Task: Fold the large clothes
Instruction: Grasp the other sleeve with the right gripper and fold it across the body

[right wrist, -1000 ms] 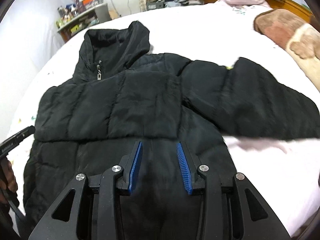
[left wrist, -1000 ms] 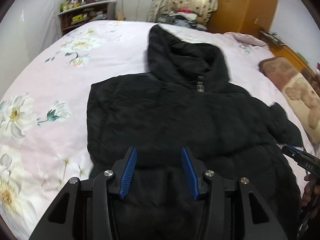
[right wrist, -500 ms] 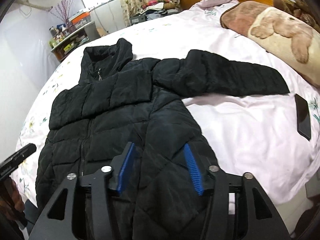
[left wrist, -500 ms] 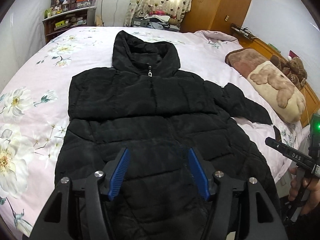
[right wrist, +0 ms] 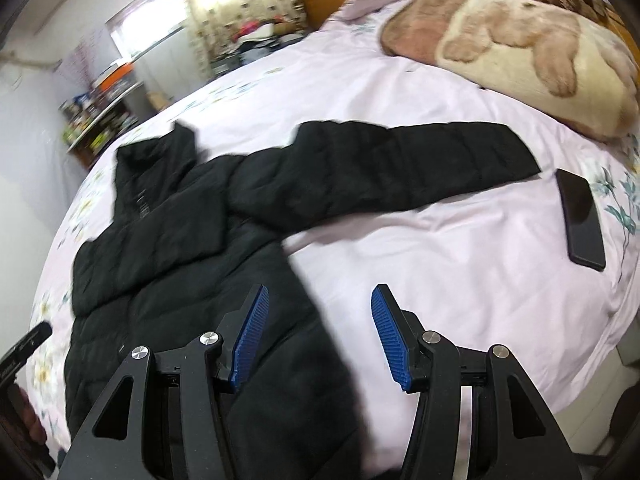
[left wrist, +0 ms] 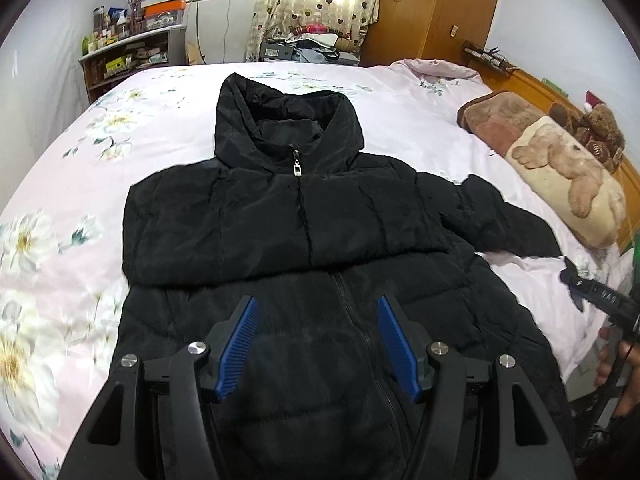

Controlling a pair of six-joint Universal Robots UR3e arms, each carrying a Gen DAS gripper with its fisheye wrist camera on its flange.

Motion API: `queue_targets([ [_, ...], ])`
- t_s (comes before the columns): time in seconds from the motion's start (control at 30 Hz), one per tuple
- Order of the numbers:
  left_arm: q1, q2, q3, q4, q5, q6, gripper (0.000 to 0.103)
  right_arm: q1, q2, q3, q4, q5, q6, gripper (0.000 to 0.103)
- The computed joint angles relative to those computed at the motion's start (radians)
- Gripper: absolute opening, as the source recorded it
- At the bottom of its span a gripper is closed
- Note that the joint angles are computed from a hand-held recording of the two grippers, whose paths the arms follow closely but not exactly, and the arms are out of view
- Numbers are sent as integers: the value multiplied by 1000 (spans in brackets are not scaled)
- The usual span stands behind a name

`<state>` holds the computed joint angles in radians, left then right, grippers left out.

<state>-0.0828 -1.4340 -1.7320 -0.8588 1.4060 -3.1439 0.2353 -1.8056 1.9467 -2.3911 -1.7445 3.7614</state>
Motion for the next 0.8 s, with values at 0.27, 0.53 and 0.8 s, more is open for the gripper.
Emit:
queue_targets([
  [0.27, -60, -322, 230, 101, 62, -19, 64, -371, -4, 155, -133, 162, -131, 55],
  [0.53, -68, -561, 406, 125, 99, -36, 64, -679, 136, 256, -312, 367, -150, 55],
  [0.8, -62, -634, 423, 166, 110, -14, 66, -811, 267, 310, -563, 508, -70, 56],
])
